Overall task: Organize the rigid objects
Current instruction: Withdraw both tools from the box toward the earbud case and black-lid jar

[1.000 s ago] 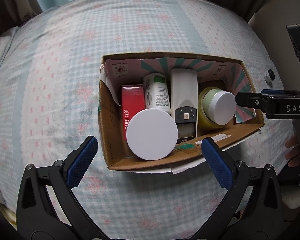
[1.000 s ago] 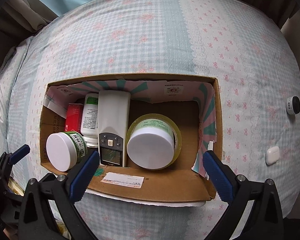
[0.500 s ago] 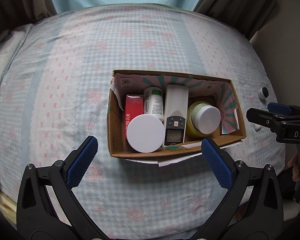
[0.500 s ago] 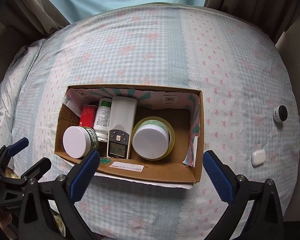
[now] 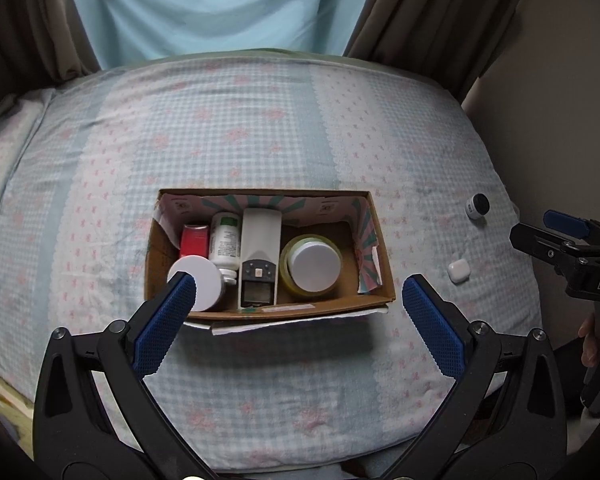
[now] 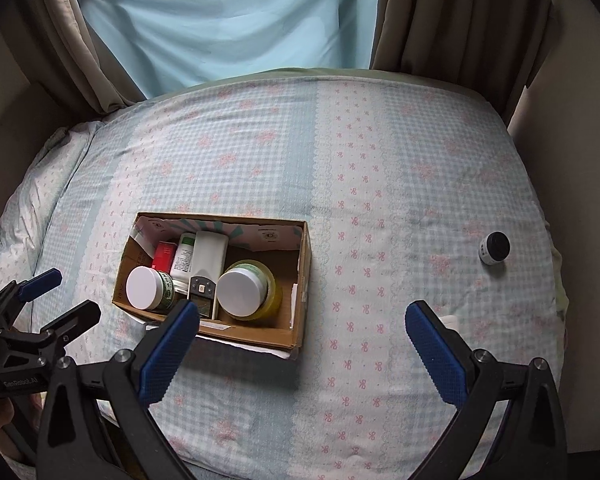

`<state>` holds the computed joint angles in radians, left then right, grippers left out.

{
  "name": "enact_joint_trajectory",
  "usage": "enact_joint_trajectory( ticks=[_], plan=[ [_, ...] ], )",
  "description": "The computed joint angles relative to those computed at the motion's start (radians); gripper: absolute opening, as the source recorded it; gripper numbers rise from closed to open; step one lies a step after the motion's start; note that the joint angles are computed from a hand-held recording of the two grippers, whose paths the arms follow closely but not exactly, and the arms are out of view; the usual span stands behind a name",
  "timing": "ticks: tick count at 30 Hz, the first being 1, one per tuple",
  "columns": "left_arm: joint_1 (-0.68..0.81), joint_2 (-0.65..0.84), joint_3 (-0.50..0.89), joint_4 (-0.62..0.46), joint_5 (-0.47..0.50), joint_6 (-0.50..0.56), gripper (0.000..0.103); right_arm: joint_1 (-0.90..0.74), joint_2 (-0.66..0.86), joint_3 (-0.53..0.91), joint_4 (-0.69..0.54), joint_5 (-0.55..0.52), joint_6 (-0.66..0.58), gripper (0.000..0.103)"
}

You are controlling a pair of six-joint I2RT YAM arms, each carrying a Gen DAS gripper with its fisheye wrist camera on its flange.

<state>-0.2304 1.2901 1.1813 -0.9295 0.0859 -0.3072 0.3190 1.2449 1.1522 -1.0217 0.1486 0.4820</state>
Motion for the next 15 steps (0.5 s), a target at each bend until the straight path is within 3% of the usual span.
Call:
enact_joint_trajectory(
  ticks=[7, 15],
  plan=[
    [-0.337, 0.126, 0.206, -0.082, -0.239, -0.264, 0.103, -0.428, -0.198, -0.016, -0.131, -0.144, -0.398, 0.103],
    [-0.547, 0.337, 0.447, -0.118, -0.362, -0.408, 0.103, -0.984, -0.156, 0.038, -0.167, -0.376, -0.890, 0.103]
  ],
)
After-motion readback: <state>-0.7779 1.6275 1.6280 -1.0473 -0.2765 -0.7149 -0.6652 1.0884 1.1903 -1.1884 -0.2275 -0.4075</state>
